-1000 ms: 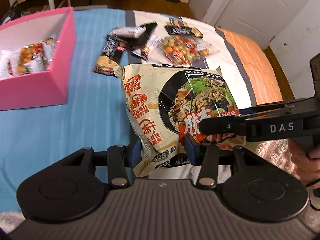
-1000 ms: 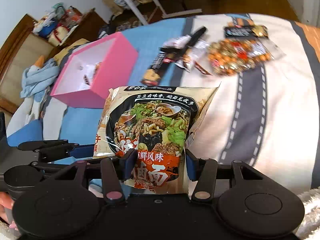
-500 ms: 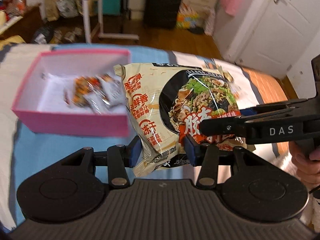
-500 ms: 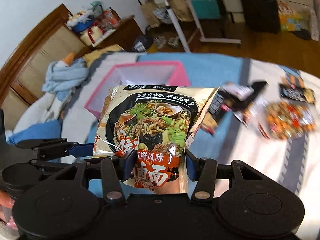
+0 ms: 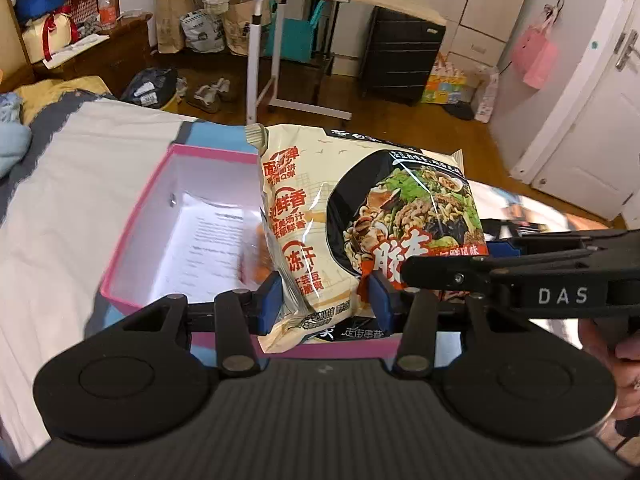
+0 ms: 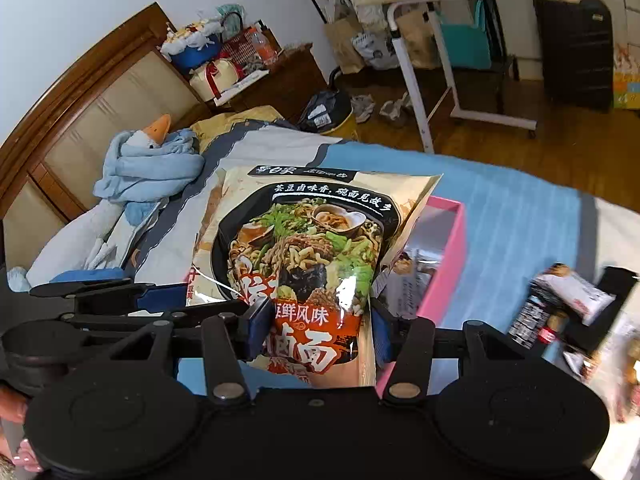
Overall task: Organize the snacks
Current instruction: 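Lift the noodle pack with the left gripper and carry it toward the box, then open the left gripper to drop the noodle pack into the pink box, then close the left gripper on the black NB cracker pack while the right grips a black bar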
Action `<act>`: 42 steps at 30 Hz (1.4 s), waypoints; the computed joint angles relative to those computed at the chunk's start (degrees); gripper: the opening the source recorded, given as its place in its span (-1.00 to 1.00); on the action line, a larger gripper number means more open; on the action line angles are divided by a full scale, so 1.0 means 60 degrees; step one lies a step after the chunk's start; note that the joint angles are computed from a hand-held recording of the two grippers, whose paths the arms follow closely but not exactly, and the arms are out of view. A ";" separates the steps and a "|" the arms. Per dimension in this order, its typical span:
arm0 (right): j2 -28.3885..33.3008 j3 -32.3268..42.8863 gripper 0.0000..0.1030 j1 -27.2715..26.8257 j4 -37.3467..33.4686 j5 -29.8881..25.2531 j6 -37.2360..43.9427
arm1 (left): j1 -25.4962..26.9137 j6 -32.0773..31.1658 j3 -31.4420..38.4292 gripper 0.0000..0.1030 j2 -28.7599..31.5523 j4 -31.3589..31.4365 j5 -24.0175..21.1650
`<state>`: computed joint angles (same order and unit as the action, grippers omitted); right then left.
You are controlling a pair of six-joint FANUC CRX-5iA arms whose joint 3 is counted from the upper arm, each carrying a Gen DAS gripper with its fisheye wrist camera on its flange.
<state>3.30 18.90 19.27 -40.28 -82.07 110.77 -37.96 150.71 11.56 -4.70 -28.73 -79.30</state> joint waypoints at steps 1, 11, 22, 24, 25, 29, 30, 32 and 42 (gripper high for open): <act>0.0108 0.0029 0.10 0.0090 0.0022 0.0046 -0.0103 | 0.0187 -0.0072 -0.0197 -0.13 -0.0093 0.0095 0.0153; 0.0745 -0.0164 0.09 0.1155 0.0688 0.0733 -0.1178 | 0.2161 -0.0697 -0.2085 -0.16 -0.0844 0.1673 0.1447; 0.1024 -0.0526 0.08 0.1534 0.0457 0.0821 -0.1000 | 0.0896 -0.0287 -0.0283 0.02 0.0700 -0.0790 -0.1733; 0.0772 -0.0765 0.08 0.1718 0.0950 0.1092 -0.0849 | 0.0990 0.0149 -0.0646 0.07 0.0264 -0.0425 -0.1134; 0.0607 -0.0880 0.08 0.1732 0.1085 0.1219 -0.0661 | 0.1018 0.0310 -0.0780 0.07 0.0088 -0.0266 -0.0899; 0.0179 -0.0634 0.08 0.1109 0.0839 0.0623 0.0295 | 0.0621 0.0417 -0.0534 0.07 0.0041 -0.0416 -0.0946; 0.0127 -0.0488 0.08 0.0916 0.0785 0.0426 0.0516 | 0.0464 0.0418 -0.0458 0.08 0.0024 -0.0481 -0.1008; -0.0004 -0.0287 0.09 0.0606 0.0769 0.0131 0.0820 | 0.0230 0.0401 -0.0312 0.10 -0.0001 -0.0505 -0.0995; -0.0466 0.0575 0.23 -0.1438 0.0812 -0.1193 0.3112 | -0.1372 -0.0245 0.1763 0.15 0.1076 -0.0788 -0.1077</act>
<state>0.51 22.35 10.65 -35.40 -89.23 129.45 -46.20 149.24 22.14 1.76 -33.46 -85.76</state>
